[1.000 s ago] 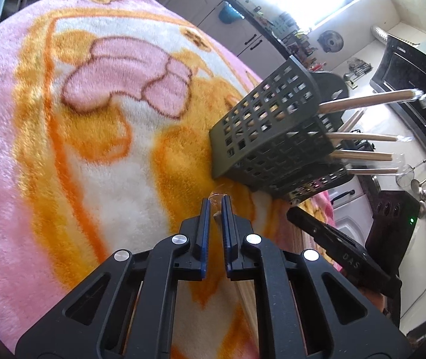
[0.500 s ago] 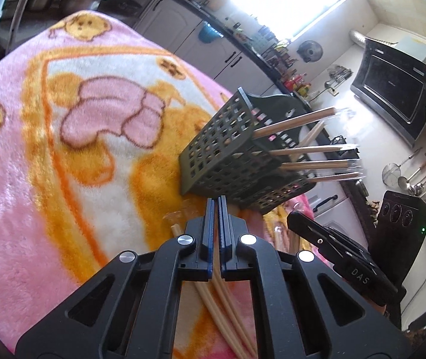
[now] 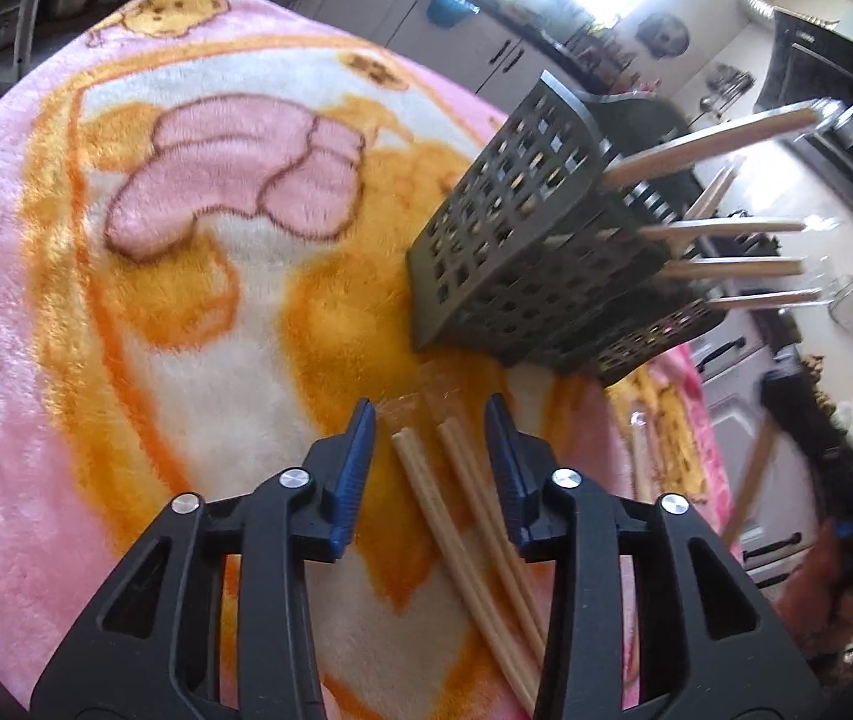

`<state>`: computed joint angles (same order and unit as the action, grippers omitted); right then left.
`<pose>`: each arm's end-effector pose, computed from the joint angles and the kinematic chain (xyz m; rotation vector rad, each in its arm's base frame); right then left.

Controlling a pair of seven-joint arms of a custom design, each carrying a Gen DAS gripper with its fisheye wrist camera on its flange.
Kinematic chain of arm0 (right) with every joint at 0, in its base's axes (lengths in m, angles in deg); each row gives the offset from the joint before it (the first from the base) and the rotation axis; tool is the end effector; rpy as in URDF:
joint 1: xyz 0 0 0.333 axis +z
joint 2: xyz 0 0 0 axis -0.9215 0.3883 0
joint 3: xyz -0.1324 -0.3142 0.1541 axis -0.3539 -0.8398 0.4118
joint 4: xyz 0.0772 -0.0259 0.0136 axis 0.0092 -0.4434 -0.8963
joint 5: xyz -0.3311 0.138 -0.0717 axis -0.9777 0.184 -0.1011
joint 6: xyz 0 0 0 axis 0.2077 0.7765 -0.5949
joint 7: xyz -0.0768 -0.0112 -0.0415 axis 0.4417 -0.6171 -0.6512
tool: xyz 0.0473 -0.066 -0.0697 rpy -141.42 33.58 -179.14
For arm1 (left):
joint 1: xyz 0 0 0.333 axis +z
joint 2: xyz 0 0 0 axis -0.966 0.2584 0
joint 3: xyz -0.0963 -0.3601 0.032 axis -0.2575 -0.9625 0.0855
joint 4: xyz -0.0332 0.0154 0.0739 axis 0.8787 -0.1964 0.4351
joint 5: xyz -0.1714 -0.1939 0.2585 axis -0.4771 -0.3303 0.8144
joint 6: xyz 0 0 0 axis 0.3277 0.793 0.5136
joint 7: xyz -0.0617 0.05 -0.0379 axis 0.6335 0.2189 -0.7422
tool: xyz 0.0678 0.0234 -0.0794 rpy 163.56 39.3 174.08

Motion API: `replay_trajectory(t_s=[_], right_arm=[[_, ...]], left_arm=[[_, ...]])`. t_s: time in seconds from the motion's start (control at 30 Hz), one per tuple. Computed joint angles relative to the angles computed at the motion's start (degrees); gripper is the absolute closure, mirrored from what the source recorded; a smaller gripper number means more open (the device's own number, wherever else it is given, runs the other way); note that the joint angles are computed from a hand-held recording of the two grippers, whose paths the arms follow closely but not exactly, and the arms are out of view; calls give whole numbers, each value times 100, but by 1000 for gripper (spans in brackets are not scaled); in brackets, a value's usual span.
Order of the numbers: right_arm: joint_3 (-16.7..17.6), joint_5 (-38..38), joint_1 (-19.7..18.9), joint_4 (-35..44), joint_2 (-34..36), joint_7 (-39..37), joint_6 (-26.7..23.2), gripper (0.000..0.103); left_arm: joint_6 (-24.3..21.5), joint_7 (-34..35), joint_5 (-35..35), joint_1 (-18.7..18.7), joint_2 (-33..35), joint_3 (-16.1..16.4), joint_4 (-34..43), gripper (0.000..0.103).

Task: Organize utensils
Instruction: 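Lift the chopsticks with the right gripper and carry them above the basket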

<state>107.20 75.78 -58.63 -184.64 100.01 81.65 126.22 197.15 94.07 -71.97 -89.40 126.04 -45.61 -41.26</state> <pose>0.6170 0.3616 0.4241 -1.8842 1.1409 -0.3016 0.6396 -0.3550 0.3383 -2.1288 1.9290 -1.2448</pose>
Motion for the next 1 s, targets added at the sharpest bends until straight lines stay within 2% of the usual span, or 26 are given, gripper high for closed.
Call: replay_trajectory(t_s=[0.33,0.47,0.57,0.67,0.97,1.0], right_arm=[[208,-368,-356,-247,-258,314,540,97],[151,-650,-402,-289,-377,583,796,97],[72,-848,-394,-266,-442,788,941,97],[-40,-1042,-352,-200,-483,977,1030,97],[-405,-1562,-198,-106,-599,1577,1351,97],[-464,-1597,-165,-115,-620,1644,1403,97]], left_arm=[[-434,-90,-9,-408,203,483,428,72],[-594,-189,23,-627,216,794,533,94],[-492,-138,16,-440,217,588,473,98],[-197,-72,34,-329,95,458,273,99],[1125,51,492,371,-520,-458,-388,101],[1208,20,568,384,-563,-475,-391,101]])
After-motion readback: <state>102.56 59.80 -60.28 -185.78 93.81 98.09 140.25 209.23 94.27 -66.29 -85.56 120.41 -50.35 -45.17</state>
